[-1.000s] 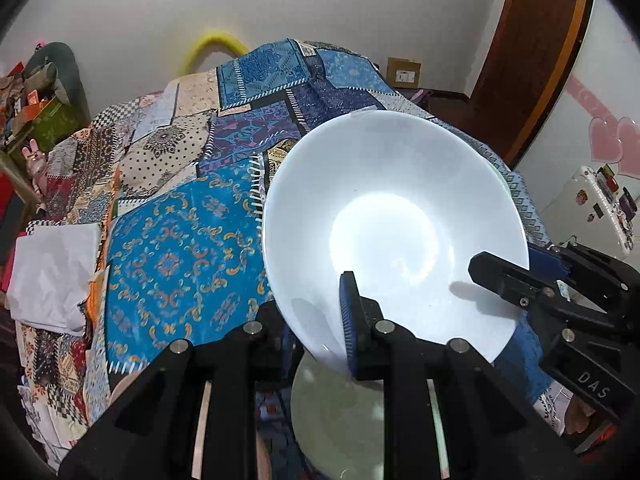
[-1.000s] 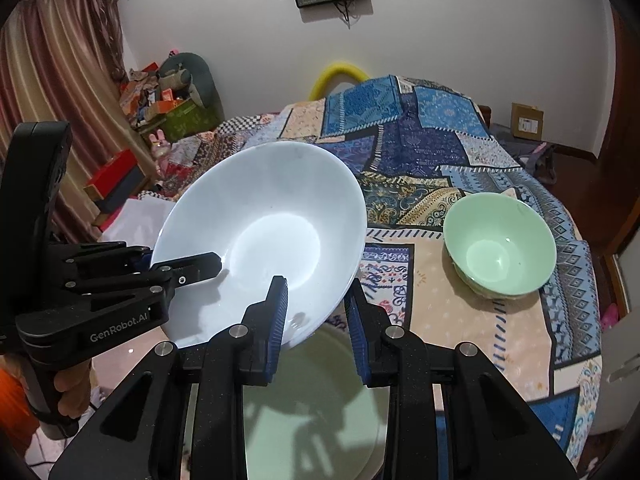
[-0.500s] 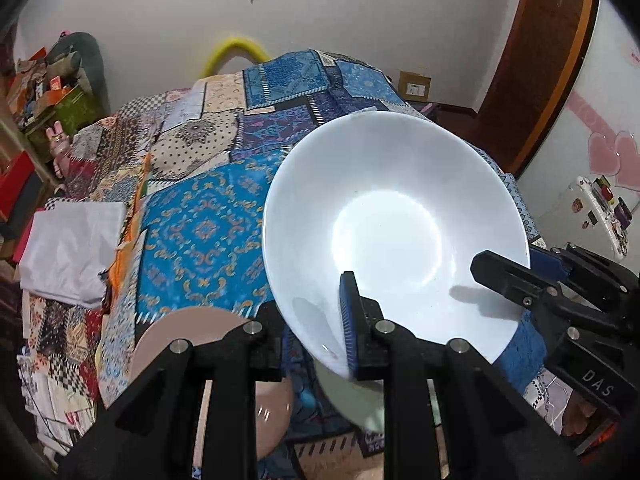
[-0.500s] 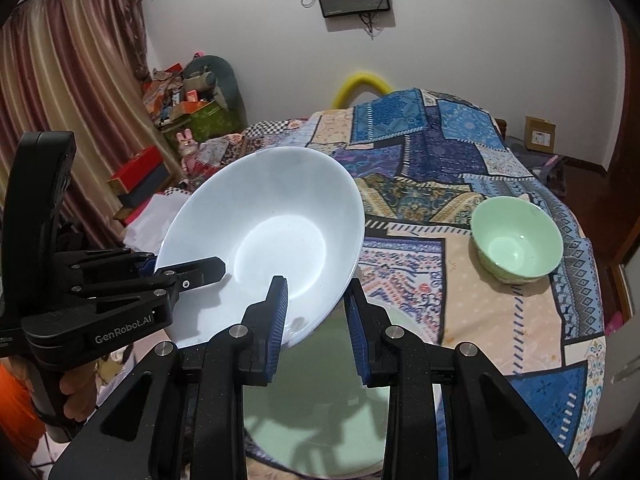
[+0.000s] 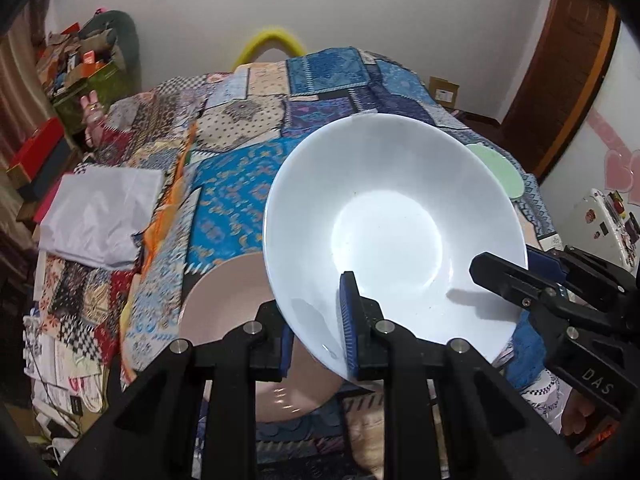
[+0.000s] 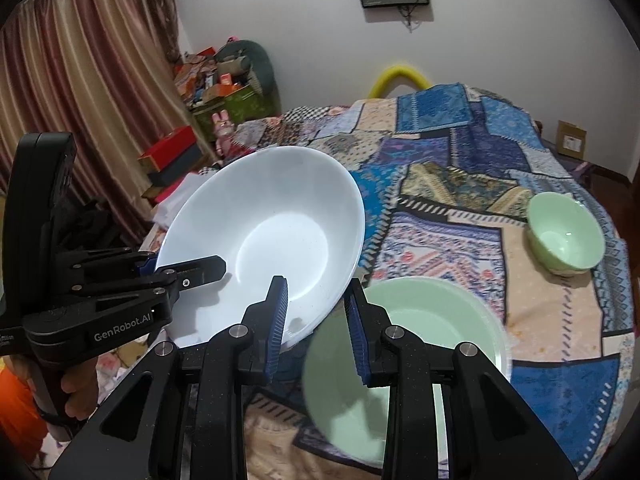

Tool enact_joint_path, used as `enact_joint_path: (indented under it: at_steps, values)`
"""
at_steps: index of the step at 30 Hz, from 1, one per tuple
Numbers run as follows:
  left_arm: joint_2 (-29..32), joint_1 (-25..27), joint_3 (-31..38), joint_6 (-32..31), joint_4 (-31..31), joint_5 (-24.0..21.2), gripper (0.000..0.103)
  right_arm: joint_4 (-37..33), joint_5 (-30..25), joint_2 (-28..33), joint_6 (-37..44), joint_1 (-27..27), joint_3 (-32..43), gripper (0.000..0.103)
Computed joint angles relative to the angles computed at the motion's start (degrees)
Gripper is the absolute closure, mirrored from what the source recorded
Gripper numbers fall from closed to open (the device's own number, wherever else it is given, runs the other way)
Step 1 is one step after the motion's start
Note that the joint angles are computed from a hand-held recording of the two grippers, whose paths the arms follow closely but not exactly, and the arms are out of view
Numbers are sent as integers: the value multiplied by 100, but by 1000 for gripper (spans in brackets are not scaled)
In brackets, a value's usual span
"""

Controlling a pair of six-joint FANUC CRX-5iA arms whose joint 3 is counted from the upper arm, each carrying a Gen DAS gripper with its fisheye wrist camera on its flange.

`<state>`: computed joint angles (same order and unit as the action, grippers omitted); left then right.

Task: Organize plates and bowls
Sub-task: 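Lift and carry the white bowl with both tools over the pale pink bowl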

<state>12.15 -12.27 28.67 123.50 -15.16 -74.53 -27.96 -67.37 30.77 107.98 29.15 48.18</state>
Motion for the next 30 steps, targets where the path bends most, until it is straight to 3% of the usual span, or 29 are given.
enact_joint_path:
  at_steps: [12,30]
  values:
    - [-570,352,-1049,260,165,163,83,-190,-371,240,108,223,135,76]
    - [-840,807,-2015,126,769,510,83,35,-827,537,15,494,262,76]
